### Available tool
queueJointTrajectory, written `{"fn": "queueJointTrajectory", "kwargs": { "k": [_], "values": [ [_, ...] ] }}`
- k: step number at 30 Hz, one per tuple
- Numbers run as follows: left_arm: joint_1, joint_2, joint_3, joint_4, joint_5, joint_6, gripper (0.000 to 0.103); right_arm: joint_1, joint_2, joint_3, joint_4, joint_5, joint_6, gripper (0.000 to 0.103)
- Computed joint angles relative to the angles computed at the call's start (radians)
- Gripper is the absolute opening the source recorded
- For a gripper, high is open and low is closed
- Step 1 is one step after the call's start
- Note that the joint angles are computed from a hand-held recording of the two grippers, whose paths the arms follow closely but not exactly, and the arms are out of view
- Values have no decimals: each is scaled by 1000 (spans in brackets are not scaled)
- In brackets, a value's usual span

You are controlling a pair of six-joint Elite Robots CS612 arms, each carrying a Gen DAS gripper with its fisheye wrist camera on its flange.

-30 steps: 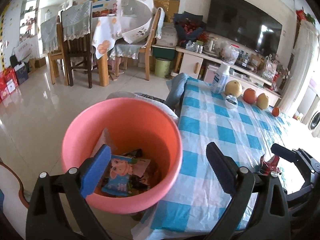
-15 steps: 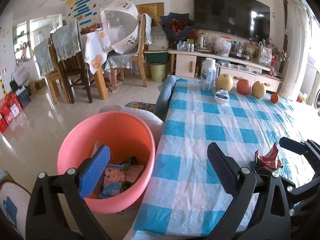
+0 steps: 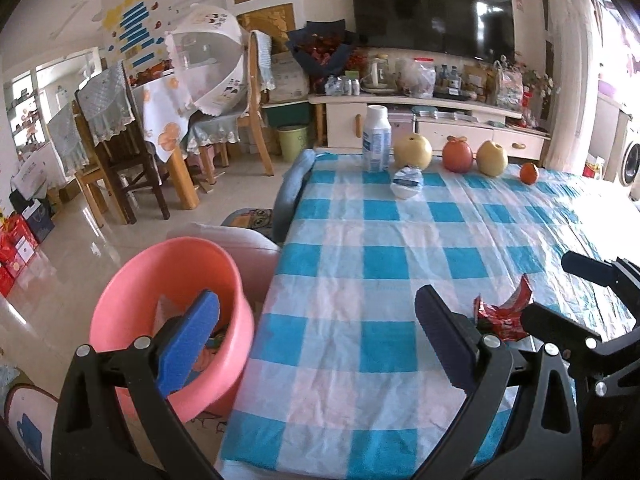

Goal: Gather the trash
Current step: 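Move both tools back from the bucket toward the table, then grasp the white MAGICDAY packet with the left tool while the right tool approaches the red wrapper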

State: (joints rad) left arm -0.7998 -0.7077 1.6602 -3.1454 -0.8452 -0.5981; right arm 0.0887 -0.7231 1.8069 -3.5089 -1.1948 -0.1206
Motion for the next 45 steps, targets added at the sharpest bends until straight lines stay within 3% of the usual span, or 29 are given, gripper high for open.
{"fn": "queueJointTrajectory", "kwargs": {
  "k": [13,25,29,38,41,45],
  "values": [
    [-13,49,-110,96,-29,45,99,-65,16,-12,-10,0,63,95],
    [-12,108,-226,188,-51,94,99,-101,31,-44,64,-28,80,95],
    [-3,130,-270,179,-84,133,99,-113,31,-51,78,-34,96,95],
    [57,227,-476,234,-251,187,99,-149,38,-74,151,-12,172,95],
    [83,274,-574,276,-315,195,99,-161,37,-76,172,11,196,95],
    [112,345,-722,364,-343,203,99,-172,37,-82,210,31,213,95]
  ]
}}
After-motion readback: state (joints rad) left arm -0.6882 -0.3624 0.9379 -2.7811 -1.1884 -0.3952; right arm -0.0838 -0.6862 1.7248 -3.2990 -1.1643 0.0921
